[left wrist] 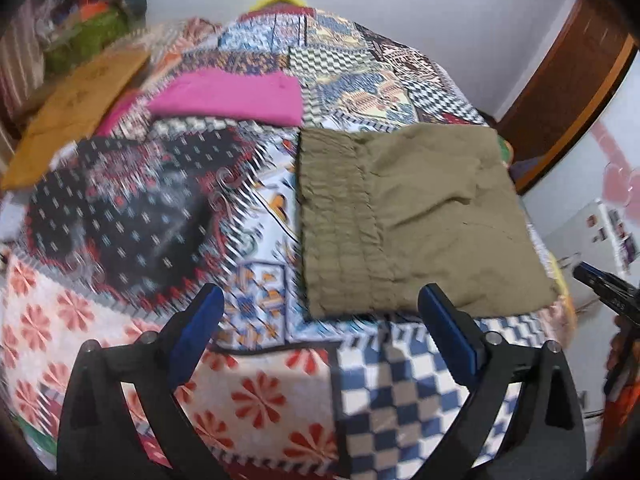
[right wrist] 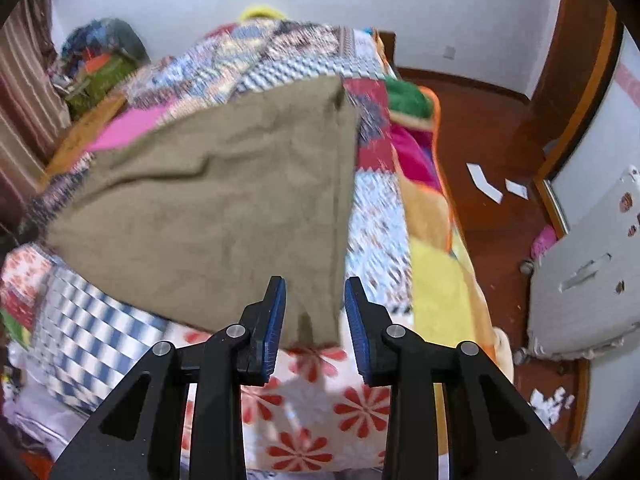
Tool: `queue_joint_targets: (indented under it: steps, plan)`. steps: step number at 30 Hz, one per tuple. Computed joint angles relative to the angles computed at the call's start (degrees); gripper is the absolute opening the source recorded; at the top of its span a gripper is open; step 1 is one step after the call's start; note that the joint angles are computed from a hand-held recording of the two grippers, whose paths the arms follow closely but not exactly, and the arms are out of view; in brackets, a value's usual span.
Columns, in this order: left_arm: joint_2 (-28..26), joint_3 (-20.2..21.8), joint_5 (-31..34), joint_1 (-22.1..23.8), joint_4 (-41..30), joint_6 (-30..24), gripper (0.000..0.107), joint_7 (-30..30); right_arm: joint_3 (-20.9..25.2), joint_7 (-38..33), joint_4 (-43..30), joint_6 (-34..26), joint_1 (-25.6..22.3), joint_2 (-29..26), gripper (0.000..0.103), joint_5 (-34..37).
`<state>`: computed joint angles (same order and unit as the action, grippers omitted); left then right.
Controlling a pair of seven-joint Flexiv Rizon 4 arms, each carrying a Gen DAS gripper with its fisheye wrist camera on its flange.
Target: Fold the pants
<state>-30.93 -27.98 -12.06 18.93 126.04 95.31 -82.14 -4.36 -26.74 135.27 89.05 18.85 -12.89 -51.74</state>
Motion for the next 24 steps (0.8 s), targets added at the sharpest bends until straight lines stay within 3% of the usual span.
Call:
queue_joint_targets:
  steps: [4,7,13,21,24]
  plan:
    - [-2.69,-11.14,-0.79,9.22,1.87,-1.03,0.099,-0.99,-6.34,6.74,-1.78,4.85,4.33,-0.80,0.040,-8.98]
    - [-5.47,-15.58,-0.38,12.54,1.66,-2.15,0.099,-1.69,-8.60,8.65,-3.42,7.74,6.63,-2.64,0.040,-11.58]
    - [-11.03,-20.46,-0.67,15.90,0.27,-3.91,0.099,-4.20,-3.06,2.03,-7.22,7.45,5.95,-7.23,0.040,-4.42]
    - [-15.08,-21.97,0.93,16.08,-2.75,-3.16,0.099,-6.54,14.57,-11.75,-13.18,-1.44,-3.94,-13.89,0.040,9.36]
    - [-16.58,-21.39,1.23,14.84,-4.91,-3.09,0.099,-7.32,14.40,-13.88,-12.99,-0.92,-3.29,-14.18,0.040,11.64]
